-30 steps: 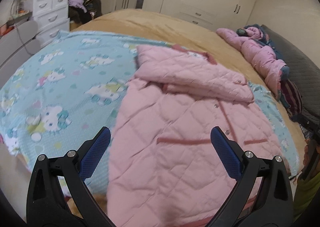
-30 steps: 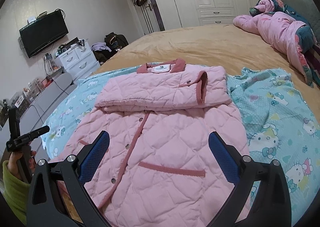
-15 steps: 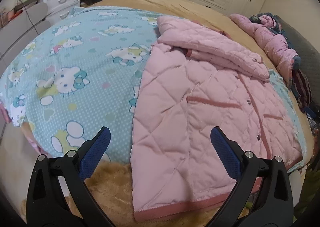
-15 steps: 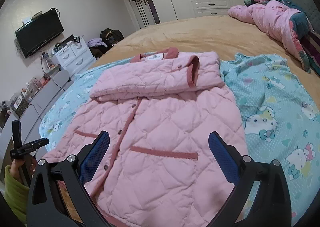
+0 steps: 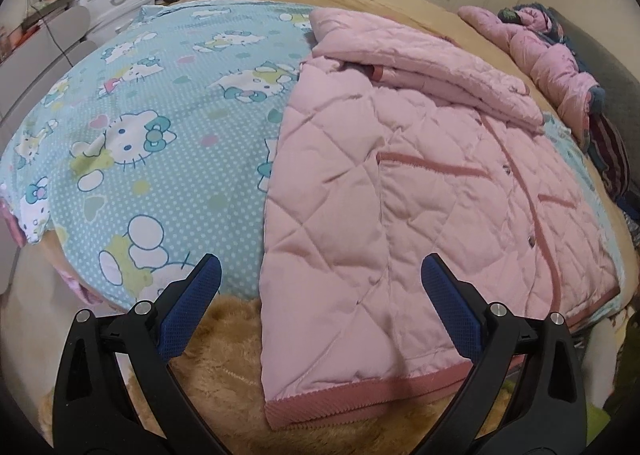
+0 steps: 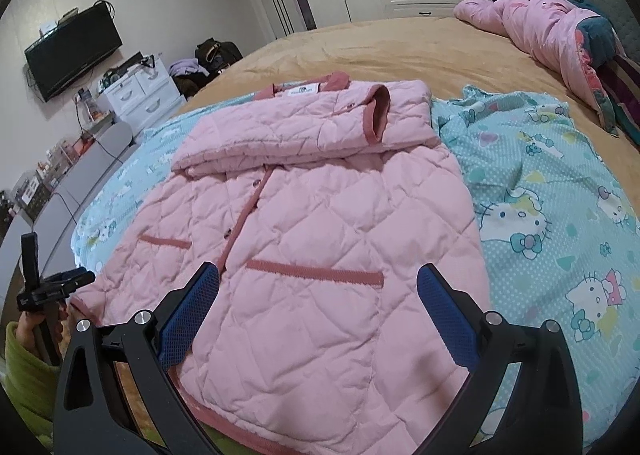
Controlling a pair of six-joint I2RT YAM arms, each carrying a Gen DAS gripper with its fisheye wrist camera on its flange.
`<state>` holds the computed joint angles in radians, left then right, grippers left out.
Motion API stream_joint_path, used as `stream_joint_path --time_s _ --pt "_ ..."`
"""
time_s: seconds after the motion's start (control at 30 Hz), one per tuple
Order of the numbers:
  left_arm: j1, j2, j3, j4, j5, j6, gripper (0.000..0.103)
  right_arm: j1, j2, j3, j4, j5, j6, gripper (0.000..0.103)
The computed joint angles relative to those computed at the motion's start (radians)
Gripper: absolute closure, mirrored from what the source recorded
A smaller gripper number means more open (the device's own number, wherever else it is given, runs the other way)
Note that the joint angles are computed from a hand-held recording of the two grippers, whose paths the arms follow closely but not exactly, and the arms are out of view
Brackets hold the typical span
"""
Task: Fold large clothes
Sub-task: 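Move the left gripper to the ribbed cuff of the larger jacket's sleeve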
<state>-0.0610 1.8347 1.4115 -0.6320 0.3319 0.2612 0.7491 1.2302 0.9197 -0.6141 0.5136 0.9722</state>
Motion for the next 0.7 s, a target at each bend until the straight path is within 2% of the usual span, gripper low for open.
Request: stream_joint_path --time_s 0.23,0.47,0.7 --pt "0.002 0.021 -0.024 -0.016 -0.012 0.023 0.009 0.011 0.022 -0.008 -0.006 -0.03 -0.002 0.004" --pt "-0.014 0.018 -0.05 0.014 -0.055 0.045 0.009 0.011 0.026 -0.008 -0.003 -0.037 -0.009 0.004" --pt "-0.014 0.014 -0.07 0.031 -0.011 0.076 0.009 0.015 0.009 -0.017 -0.018 -0.028 0.005 0.004"
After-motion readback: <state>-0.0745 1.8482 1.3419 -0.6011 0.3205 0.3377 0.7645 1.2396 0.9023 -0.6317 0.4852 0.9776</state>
